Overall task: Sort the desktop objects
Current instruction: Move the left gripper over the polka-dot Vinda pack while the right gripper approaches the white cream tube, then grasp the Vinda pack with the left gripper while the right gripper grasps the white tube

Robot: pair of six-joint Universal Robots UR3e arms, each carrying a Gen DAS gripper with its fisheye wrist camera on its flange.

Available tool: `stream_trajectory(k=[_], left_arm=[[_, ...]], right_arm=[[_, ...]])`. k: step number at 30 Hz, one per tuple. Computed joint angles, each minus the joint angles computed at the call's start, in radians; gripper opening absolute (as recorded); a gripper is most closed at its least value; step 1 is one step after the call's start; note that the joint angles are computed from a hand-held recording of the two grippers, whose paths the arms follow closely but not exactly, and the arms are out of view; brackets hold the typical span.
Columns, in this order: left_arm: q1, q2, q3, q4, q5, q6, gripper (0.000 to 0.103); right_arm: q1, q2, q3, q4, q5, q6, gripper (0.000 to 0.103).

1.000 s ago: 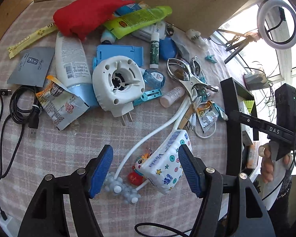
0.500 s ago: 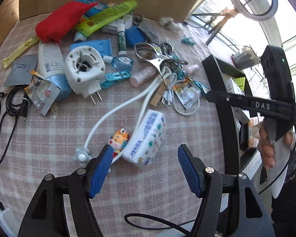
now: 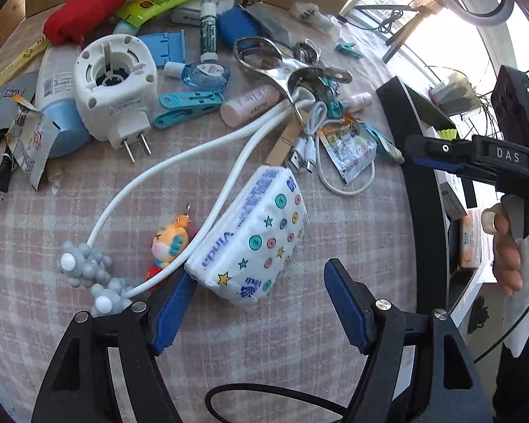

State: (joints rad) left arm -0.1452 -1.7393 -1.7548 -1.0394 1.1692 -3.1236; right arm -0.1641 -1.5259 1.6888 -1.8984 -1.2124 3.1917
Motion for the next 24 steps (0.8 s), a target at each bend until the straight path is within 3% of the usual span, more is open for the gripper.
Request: stream_trajectory(k=[3, 6, 11, 16, 24], left_arm=[[0.028, -0.026, 0.031, 0.032, 0.033, -0.001, 0.072], [0.065, -0.054, 0.082, -0.013, -0.003, 0.019, 0.072], [-0.021, -0.071, 0.146, -0.053, 0.066, 0.093, 0.073], [-0.110, -0.121, 0.205, -0.048, 0.148, 0.112, 0.073], [-0.133, -0.176, 0.261, -0.067, 0.162, 0.120, 0.074]], right_arm=[[-0.009, 0.014, -0.012, -0.003, 0.004, 0.004, 0.050], [-0.001, 0.052, -0.049, -0.004, -0.015, 0.000, 0.049], [0.043, 0.161, -0.177, 0.029, -0.125, -0.075, 0.050], [0.056, 0.244, -0.261, 0.088, -0.154, -0.112, 0.050], [0.066, 0.282, -0.290, 0.138, -0.179, -0.079, 0.052]])
